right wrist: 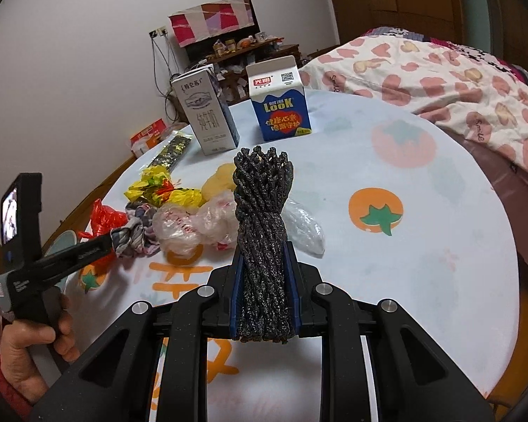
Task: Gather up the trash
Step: 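Grasp the red plastic bag with the left gripper and lift it, then carry the grey rope and red plastic bag over the teal bin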
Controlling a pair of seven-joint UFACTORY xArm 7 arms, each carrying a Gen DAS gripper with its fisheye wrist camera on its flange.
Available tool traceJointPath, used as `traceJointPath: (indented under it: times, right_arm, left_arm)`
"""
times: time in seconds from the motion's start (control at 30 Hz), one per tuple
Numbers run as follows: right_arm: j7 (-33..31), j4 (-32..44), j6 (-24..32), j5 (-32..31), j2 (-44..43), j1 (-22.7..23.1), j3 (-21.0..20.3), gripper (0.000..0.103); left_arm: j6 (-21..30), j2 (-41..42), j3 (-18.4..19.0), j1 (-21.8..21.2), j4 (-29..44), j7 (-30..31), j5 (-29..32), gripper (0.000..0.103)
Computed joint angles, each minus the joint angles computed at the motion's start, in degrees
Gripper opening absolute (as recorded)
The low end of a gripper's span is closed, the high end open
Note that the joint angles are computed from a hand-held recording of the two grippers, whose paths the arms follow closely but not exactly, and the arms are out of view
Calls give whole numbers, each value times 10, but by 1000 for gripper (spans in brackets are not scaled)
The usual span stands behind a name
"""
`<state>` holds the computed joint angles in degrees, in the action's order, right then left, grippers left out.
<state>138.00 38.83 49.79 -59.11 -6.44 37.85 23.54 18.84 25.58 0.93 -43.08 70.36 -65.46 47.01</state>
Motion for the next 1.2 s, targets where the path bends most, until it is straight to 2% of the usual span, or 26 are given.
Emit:
traceJointPath:
  times: [0.03, 0.07, 0.1, 0.13, 0.17, 0.33, 0.43, 0.57, 0.8, 1.2]
  right_arm:
    - [1, -1, -2, -1, 0, -1, -1, 22]
    - [2, -1, -5, 0, 2, -1, -1, 22]
    - [4, -1, -6, 1, 4, -1, -2, 22]
    - [6, -3, -8, 2, 4, -1, -3, 22]
    - [10, -4, -9, 4, 5, -1, -3, 22]
    - [11, 3, 12, 15, 1, 6, 4, 22]
    - [7, 19, 33, 19, 6, 14, 11, 22]
    - [2, 53, 60, 20, 28, 33, 17, 22]
    - [-9, 112, 76, 9, 76, 65, 4, 22]
    - [-75, 231, 96, -20, 167, 128, -38, 22]
  left_arm:
    - [3, 1, 10, -10, 1, -14, 14, 55]
    - [4, 1, 15, -16, 2, -27, 28, 43]
    - [-10, 1, 13, -11, -1, -19, 25, 26]
    - [-30, 1, -14, 18, -6, 13, -2, 25]
    - [-42, -2, -21, 28, -13, 30, -21, 24]
    - [-69, -51, 27, -9, -60, -15, 29, 24]
    - [-65, -92, 36, -16, -94, -61, 94, 24]
    - [-26, -148, 25, -12, -139, -102, 165, 24]
    - [-18, -221, -14, 45, -215, -100, 172, 24]
    - [-21, -302, -74, 149, -298, -123, 215, 24]
